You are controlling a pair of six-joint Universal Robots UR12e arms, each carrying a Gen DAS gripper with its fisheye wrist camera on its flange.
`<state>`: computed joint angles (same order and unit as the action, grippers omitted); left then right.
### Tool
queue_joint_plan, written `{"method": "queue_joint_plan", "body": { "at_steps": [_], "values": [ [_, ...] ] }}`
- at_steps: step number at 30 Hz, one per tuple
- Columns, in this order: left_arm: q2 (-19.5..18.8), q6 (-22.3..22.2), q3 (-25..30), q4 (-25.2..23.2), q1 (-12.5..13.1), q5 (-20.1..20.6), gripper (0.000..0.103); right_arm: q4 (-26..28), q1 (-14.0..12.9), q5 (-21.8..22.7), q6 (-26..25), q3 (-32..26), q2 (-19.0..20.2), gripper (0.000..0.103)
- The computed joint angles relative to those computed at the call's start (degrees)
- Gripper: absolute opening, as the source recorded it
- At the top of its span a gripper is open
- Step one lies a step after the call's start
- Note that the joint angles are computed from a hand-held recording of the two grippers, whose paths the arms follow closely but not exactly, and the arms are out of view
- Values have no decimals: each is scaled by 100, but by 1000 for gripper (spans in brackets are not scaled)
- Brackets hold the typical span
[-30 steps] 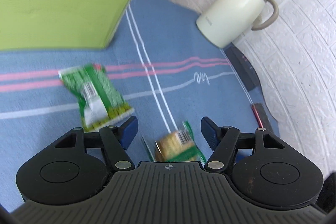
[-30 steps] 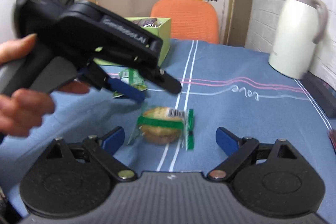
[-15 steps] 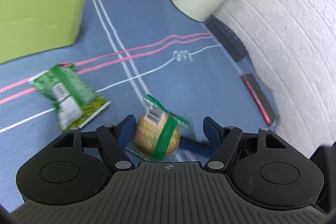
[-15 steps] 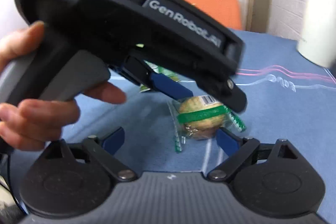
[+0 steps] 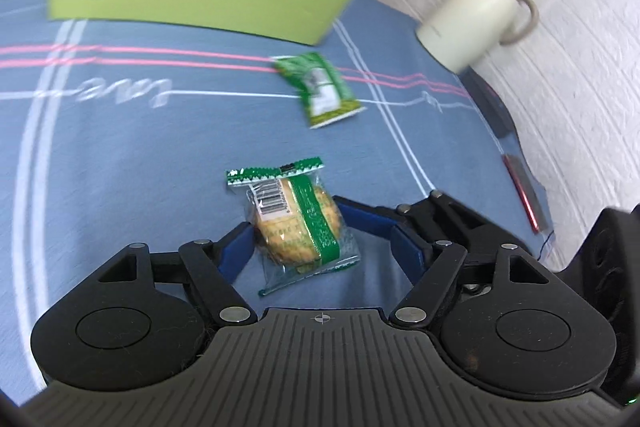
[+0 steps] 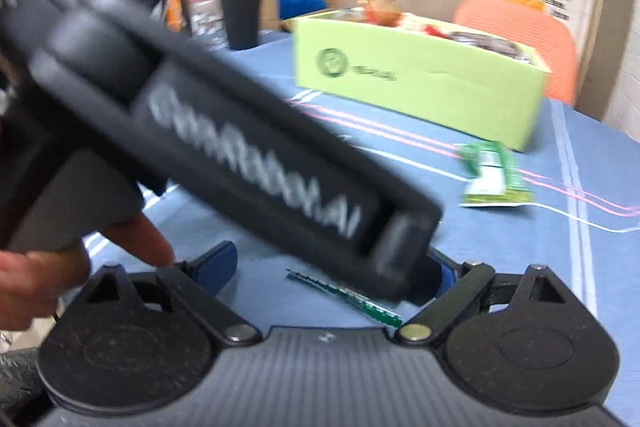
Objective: Organize snacks
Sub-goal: 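Grasp the green-banded round cake with the left gripper, then drop the green-banded cake into the lime-green box from the left gripper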
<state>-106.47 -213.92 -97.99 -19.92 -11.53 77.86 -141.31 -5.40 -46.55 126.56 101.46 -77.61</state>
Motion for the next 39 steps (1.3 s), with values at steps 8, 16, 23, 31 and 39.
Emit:
{"method": "queue_joint_plan", "body": {
  "at_steps": [8,16,23,31,39],
  "values": [
    [84,-253,-109,213,53,310,63,-992,49,-247,1316,367,-114,93],
    [-65,-282,32,83,-3,316,61,-1460,251,-655,1503,355,24,94],
    [-68,-249,31,108,18,249,64,-1559,217,-563,1565,513,-28,94],
    [-38,-387,51,8,-1,349,62,-1746,65,-398,1653,499,-51,93],
    [-41,-146,108,-251,-119,739,13,-1423,63,-330,1535,400,11,66]
  ]
}}
